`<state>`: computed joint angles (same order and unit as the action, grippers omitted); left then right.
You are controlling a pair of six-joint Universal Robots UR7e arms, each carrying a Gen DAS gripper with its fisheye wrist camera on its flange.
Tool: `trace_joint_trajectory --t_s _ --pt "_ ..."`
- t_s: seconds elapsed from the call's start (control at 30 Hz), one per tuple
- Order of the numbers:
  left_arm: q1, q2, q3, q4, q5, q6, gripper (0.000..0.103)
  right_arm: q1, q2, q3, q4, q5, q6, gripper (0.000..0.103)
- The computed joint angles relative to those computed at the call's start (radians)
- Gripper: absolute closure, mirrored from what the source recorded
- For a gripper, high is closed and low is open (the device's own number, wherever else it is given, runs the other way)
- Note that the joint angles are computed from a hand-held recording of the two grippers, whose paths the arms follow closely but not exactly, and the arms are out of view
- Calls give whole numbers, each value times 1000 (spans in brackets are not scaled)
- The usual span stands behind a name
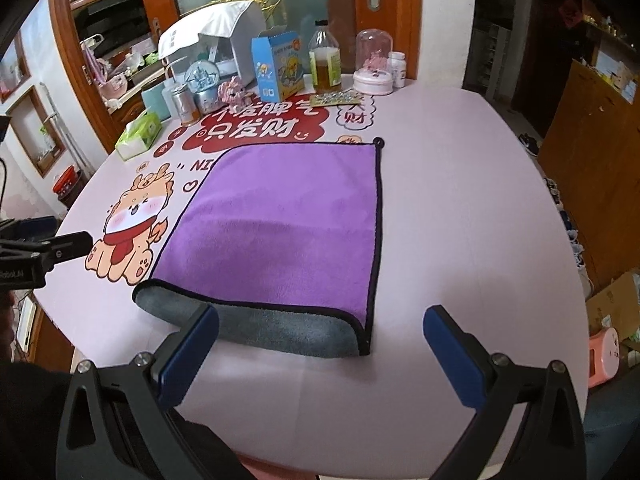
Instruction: Fold towel
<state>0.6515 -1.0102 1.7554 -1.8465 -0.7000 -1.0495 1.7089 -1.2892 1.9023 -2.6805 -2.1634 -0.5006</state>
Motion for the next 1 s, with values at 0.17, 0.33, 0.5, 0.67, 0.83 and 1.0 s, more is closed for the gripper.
trace_joint_trajectory --t_s 0.17,0.33,0.5,0.67,0.83,1.0 --pt "37 23 -3 -25 -28 73 1 -31 17 -2 -8 28 -43 2" --pt "77 41 -7 -75 -71 159 1 -56 38 -5 -7 26 -76 5" --pt "109 58 -4 -109 -102 253 1 -74 59 -9 16 6 -101 8" --pt "142 78 -2 -126 -137 308 1 -96 71 -15 51 4 -105 14" --pt "170 89 9 -152 -162 339 1 -120 85 -27 67 17 -98 18" --pt "198 92 20 -202 -197 365 1 -142 96 -51 115 33 -67 29"
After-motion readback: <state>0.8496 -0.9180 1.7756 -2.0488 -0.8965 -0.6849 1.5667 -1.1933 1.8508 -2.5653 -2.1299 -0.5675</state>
